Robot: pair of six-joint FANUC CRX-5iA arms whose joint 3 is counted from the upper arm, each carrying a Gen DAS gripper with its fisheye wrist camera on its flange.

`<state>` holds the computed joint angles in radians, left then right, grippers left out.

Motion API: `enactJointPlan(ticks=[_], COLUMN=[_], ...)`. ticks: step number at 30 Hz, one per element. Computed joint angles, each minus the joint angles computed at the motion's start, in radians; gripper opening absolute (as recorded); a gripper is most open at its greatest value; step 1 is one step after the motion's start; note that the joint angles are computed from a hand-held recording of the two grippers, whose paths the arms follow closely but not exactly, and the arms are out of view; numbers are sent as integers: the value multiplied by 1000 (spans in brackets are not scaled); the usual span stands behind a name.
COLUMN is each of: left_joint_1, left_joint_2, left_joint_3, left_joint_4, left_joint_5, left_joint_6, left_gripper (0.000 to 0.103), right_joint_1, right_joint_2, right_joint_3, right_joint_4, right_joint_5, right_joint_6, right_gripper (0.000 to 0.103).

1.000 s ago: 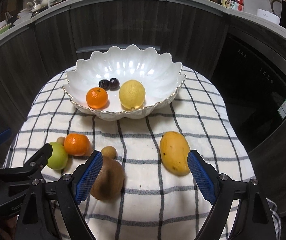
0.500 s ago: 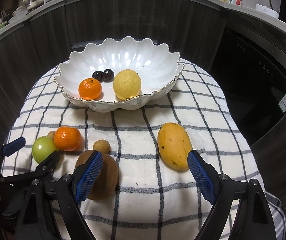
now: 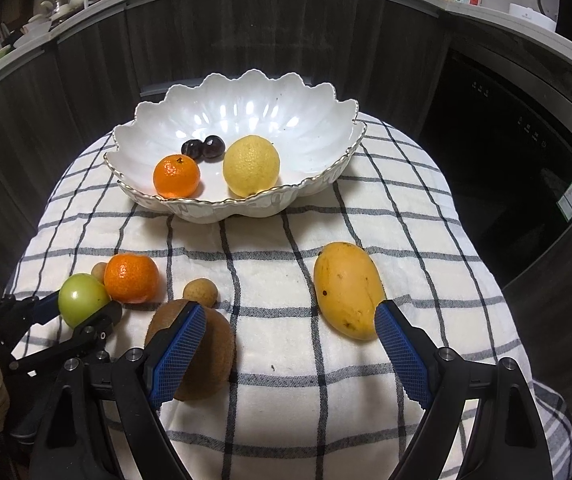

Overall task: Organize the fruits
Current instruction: 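Grasp the green apple with the left tool while the right tool grasps the kiwi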

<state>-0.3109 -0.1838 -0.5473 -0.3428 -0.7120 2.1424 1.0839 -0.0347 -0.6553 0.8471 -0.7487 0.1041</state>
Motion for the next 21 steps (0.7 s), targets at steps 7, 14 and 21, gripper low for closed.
enactJointPlan(ticks=[7,14,21], left_joint_1=[1,35,81], left_joint_2=[-51,-106,-156], left_joint_3=[-17,-37,-62], left_joint_4=[-22,-40,-37], left_joint_5=[-23,-56,-67], left_joint_6=[37,66,66], left_gripper=[45,45,45], right_joint_1=[13,27,39], right_joint_2=[5,45,94], right_joint_3=[12,43,87], right_joint_4=[-4,-49,-132], right_joint_5=[9,22,56], right_joint_6=[7,36,82], right_gripper=[87,87,87])
